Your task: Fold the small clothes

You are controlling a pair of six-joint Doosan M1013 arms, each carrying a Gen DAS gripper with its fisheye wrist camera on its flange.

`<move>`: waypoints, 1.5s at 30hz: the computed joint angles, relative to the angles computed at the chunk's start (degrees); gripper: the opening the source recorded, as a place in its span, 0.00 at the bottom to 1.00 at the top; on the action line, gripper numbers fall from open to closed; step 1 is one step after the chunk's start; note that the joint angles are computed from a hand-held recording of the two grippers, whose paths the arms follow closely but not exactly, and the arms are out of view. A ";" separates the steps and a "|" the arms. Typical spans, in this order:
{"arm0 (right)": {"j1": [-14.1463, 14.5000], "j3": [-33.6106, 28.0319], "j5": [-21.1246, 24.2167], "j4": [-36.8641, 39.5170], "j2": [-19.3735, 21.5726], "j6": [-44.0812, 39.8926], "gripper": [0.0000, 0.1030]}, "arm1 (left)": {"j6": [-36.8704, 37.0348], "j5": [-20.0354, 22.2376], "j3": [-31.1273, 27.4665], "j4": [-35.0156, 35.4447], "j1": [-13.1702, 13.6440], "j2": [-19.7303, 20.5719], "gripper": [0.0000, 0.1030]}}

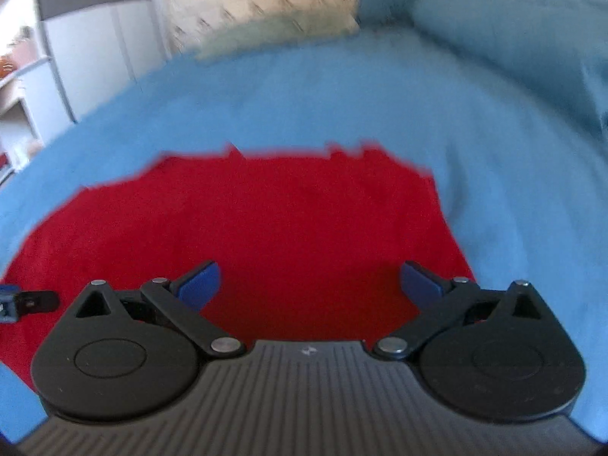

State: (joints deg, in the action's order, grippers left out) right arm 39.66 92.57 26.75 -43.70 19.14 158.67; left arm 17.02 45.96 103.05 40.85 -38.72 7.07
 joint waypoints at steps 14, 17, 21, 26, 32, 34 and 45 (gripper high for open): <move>-2.25 8.07 -1.11 3.41 -11.62 -8.69 1.00 | 3.16 2.23 -3.25 1.47 -2.41 -2.03 1.00; -2.89 8.20 -0.02 9.96 -11.43 -12.94 1.00 | 3.78 1.55 -5.20 -1.23 -2.09 -0.59 1.00; -3.89 9.26 -2.56 18.44 -10.40 -13.75 0.97 | 5.57 1.65 -7.12 -3.74 -1.90 1.43 1.00; -3.74 9.90 -3.15 16.61 -9.05 -10.80 0.84 | 9.19 4.30 -8.84 -5.59 -1.94 3.77 1.00; -3.45 10.39 -5.18 13.12 -8.61 -10.62 0.64 | 9.86 4.44 -9.87 -7.77 -1.00 6.05 1.00; -3.73 10.35 -6.45 17.49 -8.55 -15.04 0.48 | 9.73 4.82 -10.29 -7.53 -1.07 6.68 1.00; -5.48 8.88 -7.88 30.62 -9.40 -13.70 0.23 | 14.37 9.41 -13.55 -8.93 -0.92 9.80 1.00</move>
State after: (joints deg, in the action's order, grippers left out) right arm 34.18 101.45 18.86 -13.09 9.74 144.97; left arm 31.38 55.37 89.50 31.92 -39.64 16.87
